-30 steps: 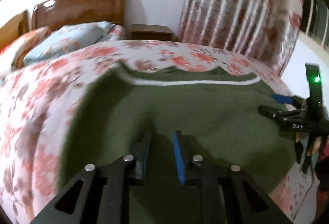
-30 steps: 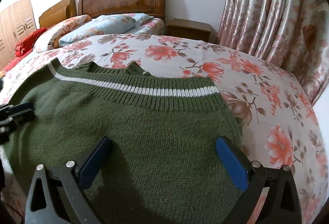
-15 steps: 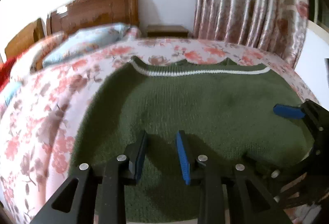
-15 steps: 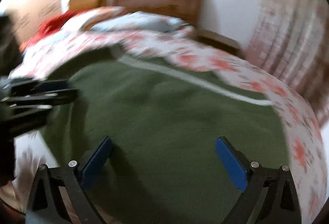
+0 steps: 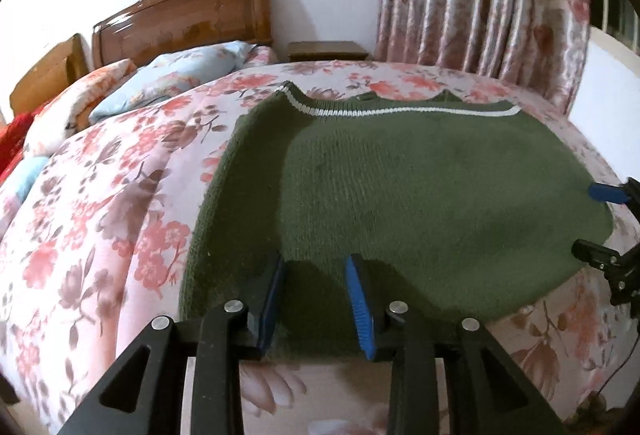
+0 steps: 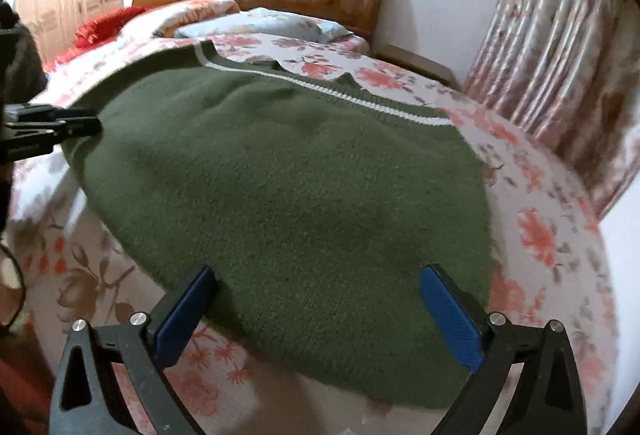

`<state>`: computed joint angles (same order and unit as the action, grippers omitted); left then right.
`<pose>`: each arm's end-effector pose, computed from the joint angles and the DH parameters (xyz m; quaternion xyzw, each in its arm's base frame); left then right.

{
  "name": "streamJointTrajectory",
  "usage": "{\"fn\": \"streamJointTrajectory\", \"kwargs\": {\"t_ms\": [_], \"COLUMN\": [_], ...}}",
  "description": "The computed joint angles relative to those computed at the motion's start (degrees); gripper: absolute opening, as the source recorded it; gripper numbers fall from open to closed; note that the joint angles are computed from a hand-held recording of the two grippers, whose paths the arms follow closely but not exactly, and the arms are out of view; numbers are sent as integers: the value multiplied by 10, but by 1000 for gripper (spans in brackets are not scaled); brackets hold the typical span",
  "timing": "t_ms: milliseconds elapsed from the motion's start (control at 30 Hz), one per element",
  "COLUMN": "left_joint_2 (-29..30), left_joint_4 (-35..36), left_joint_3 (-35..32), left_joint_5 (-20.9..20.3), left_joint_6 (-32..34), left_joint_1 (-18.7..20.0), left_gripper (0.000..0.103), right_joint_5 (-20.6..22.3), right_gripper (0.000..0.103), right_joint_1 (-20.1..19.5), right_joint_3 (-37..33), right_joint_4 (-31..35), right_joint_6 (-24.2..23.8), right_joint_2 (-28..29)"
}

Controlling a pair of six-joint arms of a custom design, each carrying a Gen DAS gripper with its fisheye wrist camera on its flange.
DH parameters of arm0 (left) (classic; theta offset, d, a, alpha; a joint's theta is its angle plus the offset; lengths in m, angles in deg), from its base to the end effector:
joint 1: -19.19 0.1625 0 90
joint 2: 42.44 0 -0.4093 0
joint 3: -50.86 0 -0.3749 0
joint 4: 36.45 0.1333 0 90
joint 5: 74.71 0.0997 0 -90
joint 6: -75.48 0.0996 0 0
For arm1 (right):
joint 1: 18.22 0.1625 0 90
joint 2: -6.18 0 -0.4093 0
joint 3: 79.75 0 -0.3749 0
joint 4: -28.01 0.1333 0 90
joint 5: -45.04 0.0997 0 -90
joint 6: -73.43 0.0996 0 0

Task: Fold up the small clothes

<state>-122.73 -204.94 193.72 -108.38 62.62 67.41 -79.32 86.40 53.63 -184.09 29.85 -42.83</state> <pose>-0.0738 -0.4071 0.2074 0.1547 0.8618 -0.3230 0.3593 0.1842 -0.4009 0.0943 0.3562 -0.8364 0.2292 0.3479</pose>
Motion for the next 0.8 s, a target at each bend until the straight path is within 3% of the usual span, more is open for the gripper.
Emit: {"fn": "streamJointTrajectory", "kwargs": {"t_ms": [33, 133, 233, 333, 500, 633, 700, 800], "left_joint_2": [-4, 4, 48, 43, -17, -36, -48, -70], "left_joint_4": [4, -29, -26, -34, -48, -51, -6, 47], "left_joint_3": [5, 24, 26, 34, 55, 76, 74, 58], "left_joint_5": [0, -30, -9, -9, -56, -53, -43, -45], "left_joint_6": [-13, -3, 4, 11, 23, 28, 10, -17], "left_joint_1": [-7, -30, -41, -43, -16, -25, -37, -47], "left_gripper": [33, 33, 33, 34, 40, 40, 40, 40], "right_joint_5": [-9, 44, 18, -15, 18, 27, 41, 82], "right_gripper": [103, 103, 103, 103, 103, 103, 103, 103], "right_joint_1": [8, 21, 49, 52, 16, -6, -14, -24], "right_joint_3": [-3, 4, -18, -36, 3, 41, 49, 64], "right_joint_4": [2, 2, -39, -1, 32, -19, -26, 39], "right_joint_6": [15, 53, 40, 46, 53, 12, 8, 60], "right_joint_2": [2, -3, 48, 74, 17, 8, 3, -51]}}
